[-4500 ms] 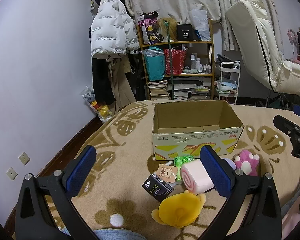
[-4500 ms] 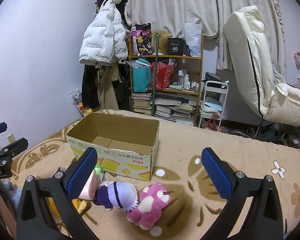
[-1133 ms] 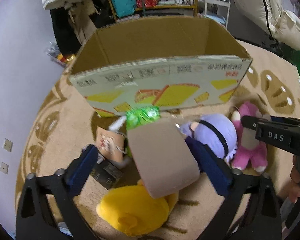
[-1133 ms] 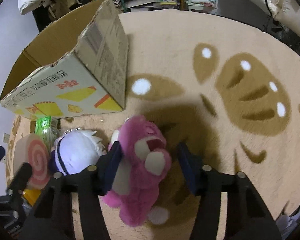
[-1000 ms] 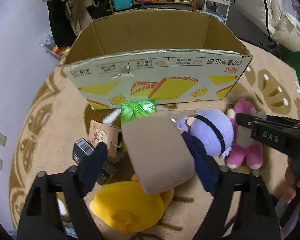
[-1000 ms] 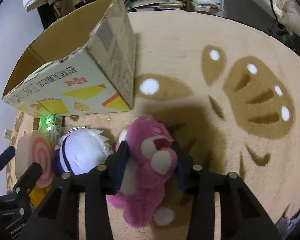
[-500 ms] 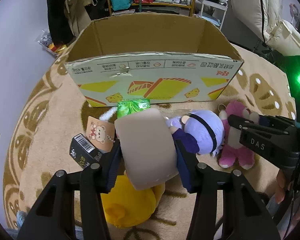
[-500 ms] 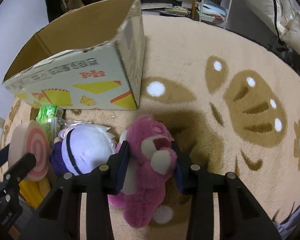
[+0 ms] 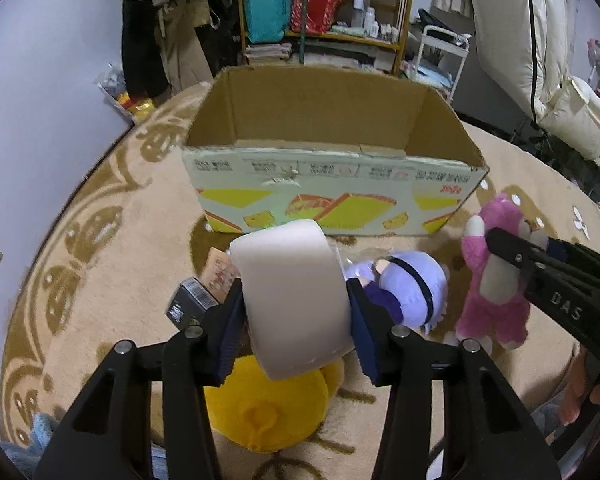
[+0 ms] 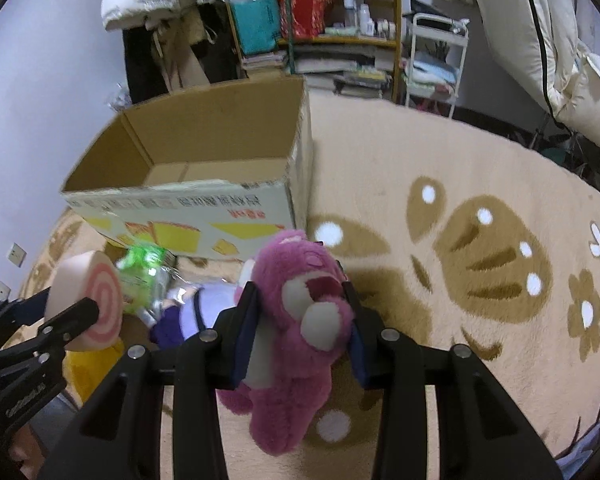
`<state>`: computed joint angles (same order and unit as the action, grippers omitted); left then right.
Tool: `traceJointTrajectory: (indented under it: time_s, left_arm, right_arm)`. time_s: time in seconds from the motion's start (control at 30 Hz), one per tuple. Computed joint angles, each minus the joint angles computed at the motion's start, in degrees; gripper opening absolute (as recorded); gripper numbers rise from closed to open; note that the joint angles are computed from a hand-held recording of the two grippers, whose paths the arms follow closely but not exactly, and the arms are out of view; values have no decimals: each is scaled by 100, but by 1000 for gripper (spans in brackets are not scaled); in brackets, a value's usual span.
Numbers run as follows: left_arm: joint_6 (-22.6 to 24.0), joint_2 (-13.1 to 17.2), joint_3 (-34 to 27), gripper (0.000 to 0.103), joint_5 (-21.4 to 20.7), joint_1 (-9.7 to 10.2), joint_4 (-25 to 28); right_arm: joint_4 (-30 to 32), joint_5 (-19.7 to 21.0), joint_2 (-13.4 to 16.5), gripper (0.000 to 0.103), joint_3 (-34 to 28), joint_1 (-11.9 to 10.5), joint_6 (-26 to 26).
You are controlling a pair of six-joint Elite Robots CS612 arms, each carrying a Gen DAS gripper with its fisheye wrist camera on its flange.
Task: Organize soft objects
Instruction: 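Lift the roll cushion and pink bear into the box and open both tools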
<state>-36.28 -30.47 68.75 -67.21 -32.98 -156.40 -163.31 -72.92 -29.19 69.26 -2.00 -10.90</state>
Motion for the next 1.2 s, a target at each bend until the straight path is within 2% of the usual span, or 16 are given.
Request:
traceJointTrajectory:
  time_s: [0.1, 0.27, 0.43, 0.63, 0.8, 1.0, 1.13, 1.2]
  left_arm:
    - [34, -84, 161, 45, 257, -44, -260]
    - [164, -223, 449, 45, 1018, -167, -804]
    - [263, -364, 688, 45, 1323, -211, -1351]
    - [698, -402, 715, 45, 1907, -264, -1799]
    - [947, -357, 538, 45, 2033, -217, -1941]
    - [1427, -250, 256, 45, 2110, -151, -2189]
    - [1779, -115, -39, 45, 2317, -124, -2323]
    - [1873, -52, -186, 45, 2234, -84, -2416]
  right_arm:
    - [-291, 38, -11, 42, 63, 1, -26]
    - [-828, 233, -35, 42, 146, -29, -129]
    - [-1523, 482, -161, 42, 395, -68, -204]
    - [-2252, 731, -262, 42, 557, -90, -178]
    - [-2375, 1003, -238, 42, 386, -101, -5]
    - [-2557, 963, -168, 42, 88, -34, -49]
    - [-2615, 959, -70, 42, -156, 13, -103]
    - [-2585, 919, 3, 42, -333, 53, -165]
